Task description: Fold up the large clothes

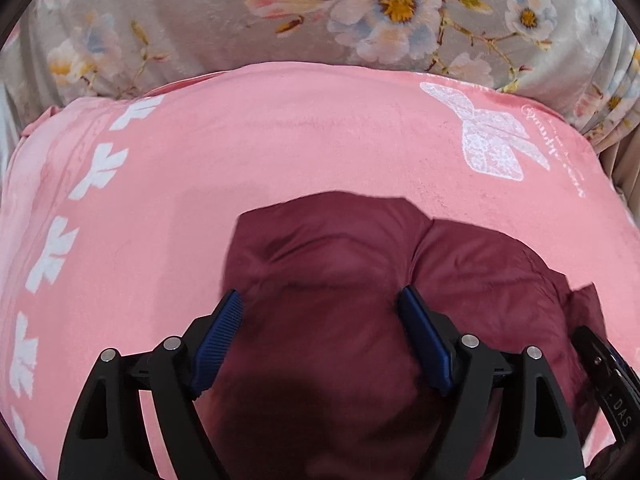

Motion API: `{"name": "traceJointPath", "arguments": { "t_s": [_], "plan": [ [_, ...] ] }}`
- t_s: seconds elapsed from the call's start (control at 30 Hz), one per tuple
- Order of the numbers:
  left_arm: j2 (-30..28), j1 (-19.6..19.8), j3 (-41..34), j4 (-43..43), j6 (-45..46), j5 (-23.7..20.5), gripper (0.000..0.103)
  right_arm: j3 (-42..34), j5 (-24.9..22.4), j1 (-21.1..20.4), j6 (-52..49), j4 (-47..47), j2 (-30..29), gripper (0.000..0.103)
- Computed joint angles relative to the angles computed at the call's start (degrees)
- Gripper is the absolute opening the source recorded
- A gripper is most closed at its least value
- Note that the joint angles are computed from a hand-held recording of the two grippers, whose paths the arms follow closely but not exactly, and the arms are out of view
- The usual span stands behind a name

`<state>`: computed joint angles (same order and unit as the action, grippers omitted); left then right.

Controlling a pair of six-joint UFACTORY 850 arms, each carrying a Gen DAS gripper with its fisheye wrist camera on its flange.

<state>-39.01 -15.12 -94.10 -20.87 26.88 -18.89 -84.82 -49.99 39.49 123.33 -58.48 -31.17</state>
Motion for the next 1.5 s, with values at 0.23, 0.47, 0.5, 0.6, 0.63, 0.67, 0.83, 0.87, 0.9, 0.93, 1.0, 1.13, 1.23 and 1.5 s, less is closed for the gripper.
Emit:
{"name": "traceJointPath", "arguments": {
  "t_s": [0.23, 0.47, 0.5, 0.6, 0.63, 0.67, 0.83, 0.87, 0.9, 0.93, 1.0, 1.13, 1.23, 1.5],
  "plan": [
    [9.52, 1.07, 12.18, -2.44, 9.39, 0.0, 0.077, 0.11, -4.01, 5.02, -7.63, 6.57, 0.96, 0.036],
    [12.9, 1.26, 20.15, -4.96, 13.12, 3.6, 0.08, 3.76, 0.24, 5.52, -5.29, 9.29, 0.97, 0.032],
    [13.08, 1.21, 20.76, -5.62, 14.15, 4.49, 0.081, 4.35, 0.66, 5.68, -4.14, 8.61, 1.06, 0.032],
    [12.67, 1.46, 21.21, -7.42, 15.68, 5.41, 0.086, 4.53, 0.22, 6.25, -2.77, 7.46, 0.78, 0.033],
    [12.42, 1.84, 20.96, -8.72, 16.6, 4.68, 0.087, 4.73, 0.23, 6.35, -2.44, 7.2, 0.87, 0.033],
    [11.97, 2.25, 20.2, -9.45, 16.78, 3.2, 0.088, 4.9, 0.18, 6.38, -2.4, 7.39, 1.04, 0.037],
    [10.4, 5.13, 15.0, -7.9, 10.95, -6.83, 0.086, 8.58, 1.64, 6.31, 3.14, 5.12, 5.42, 0.054],
    [10.46, 5.46, 14.65, -8.17, 10.84, -6.88, 0.086, 9.78, 3.39, 5.92, 5.28, 4.04, 6.46, 0.058],
    [10.2, 5.85, 13.75, -8.17, 10.43, -7.37, 0.086, 11.21, 6.42, 5.14, 7.9, 2.67, 7.59, 0.061],
    [9.78, 6.11, 12.83, -8.13, 10.07, -8.21, 0.086, 12.16, 9.03, 4.36, 9.72, 1.63, 8.24, 0.061],
    [8.1, 6.74, 9.98, -8.71, 9.5, -11.23, 0.086, 12.8, 12.8, 2.98, 11.24, 1.02, 8.43, 0.064],
    [4.39, 7.66, 4.93, -10.01, 7.79, -16.51, 0.086, 12.4, 16.97, 1.25, 12.73, -0.27, 7.26, 0.069],
    [1.86, 8.12, 1.96, -12.75, 8.3, -20.75, 0.086, 14.46, 20.91, 0.48, 20.44, -6.62, 7.62, 0.072],
    [-1.03, 7.37, 0.16, -17.66, 12.09, -22.79, 0.093, 16.06, 21.58, 0.82, 27.74, -15.75, 7.7, 0.075]
  ]
}}
